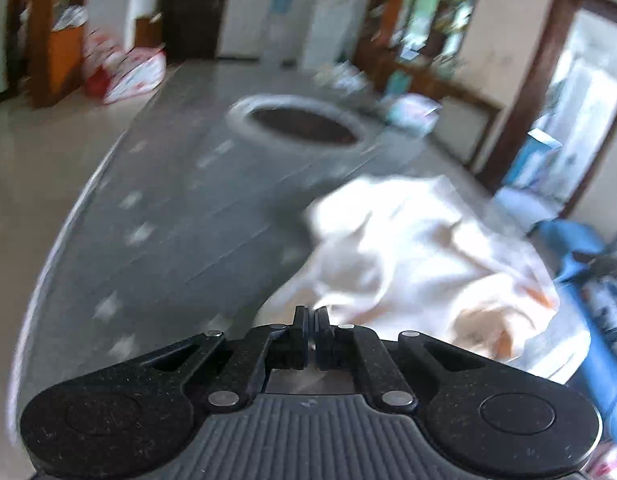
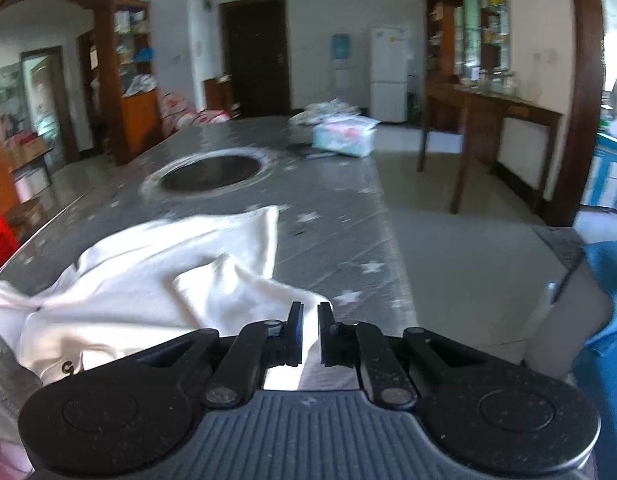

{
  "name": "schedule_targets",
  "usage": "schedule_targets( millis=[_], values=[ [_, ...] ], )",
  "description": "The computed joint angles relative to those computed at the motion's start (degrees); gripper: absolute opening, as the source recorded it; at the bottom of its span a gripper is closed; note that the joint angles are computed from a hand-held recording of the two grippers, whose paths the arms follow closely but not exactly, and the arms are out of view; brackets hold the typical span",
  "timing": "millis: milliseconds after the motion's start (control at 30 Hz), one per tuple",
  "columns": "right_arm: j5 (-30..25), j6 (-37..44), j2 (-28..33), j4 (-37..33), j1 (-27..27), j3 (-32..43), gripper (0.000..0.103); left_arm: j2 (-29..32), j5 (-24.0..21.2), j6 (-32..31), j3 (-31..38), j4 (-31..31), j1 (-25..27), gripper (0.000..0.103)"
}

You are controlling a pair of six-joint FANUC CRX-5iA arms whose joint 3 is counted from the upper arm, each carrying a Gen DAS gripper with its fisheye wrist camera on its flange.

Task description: Fold clothes

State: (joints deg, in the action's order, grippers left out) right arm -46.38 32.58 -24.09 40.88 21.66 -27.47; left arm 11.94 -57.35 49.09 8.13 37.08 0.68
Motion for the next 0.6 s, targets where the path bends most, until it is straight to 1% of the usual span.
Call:
schedule_targets(
  millis=[33,67,100,133,167,200,233,267,300,433,500,600],
  values=[
    [0.6,1.2,0.8,-1.2,0.0,0.6,0.017,0.2,-0.6,0.3,0.2,-0.3,0.3,0.008],
    [1.2,3.0,1.6,-2.6,0.0,1.3,0.021,0.4,-1.2,0.5,0.5,-0.5,0.6,0.016],
    [2.1,5.3,2.7,-4.2,0.1,2.1,0.021,0.2,-0.7,0.3,0.2,-0.6,0.8,0.025],
    [2.8,7.1,3.6,-5.2,0.2,2.8,0.022,0.1,-0.4,-0.5,0.1,-0.5,0.9,0.032],
    [3.5,8.8,4.6,-6.3,0.4,3.6,0.023,-0.3,0.0,-1.5,-0.4,-0.2,1.3,0.045],
    [4.3,10.5,5.8,-7.4,0.4,4.4,0.025,-0.7,0.5,-2.4,-0.9,0.2,1.6,0.051],
    [5.0,12.3,6.9,-8.6,0.4,5.3,0.031,-0.8,1.0,-2.2,-0.8,-0.4,1.9,0.052],
    [5.6,13.8,8.0,-9.5,0.4,6.1,0.034,-0.7,1.0,-1.5,-0.5,-1.2,2.2,0.053],
    [6.2,15.2,9.0,-10.1,0.3,6.7,0.034,-0.6,1.0,-0.8,-0.1,-2.0,2.4,0.056],
    [8.4,19.3,13.7,-12.0,0.3,9.5,0.036,-0.6,1.7,3.3,0.4,-4.1,3.3,0.058],
    [8.6,20.8,15.9,-12.6,0.3,10.9,0.036,-0.4,2.3,4.2,0.6,-4.0,3.2,0.062],
    [8.6,21.5,18.3,-12.4,0.2,12.0,0.034,0.8,2.9,4.2,1.8,-2.8,2.1,0.064]
  ],
)
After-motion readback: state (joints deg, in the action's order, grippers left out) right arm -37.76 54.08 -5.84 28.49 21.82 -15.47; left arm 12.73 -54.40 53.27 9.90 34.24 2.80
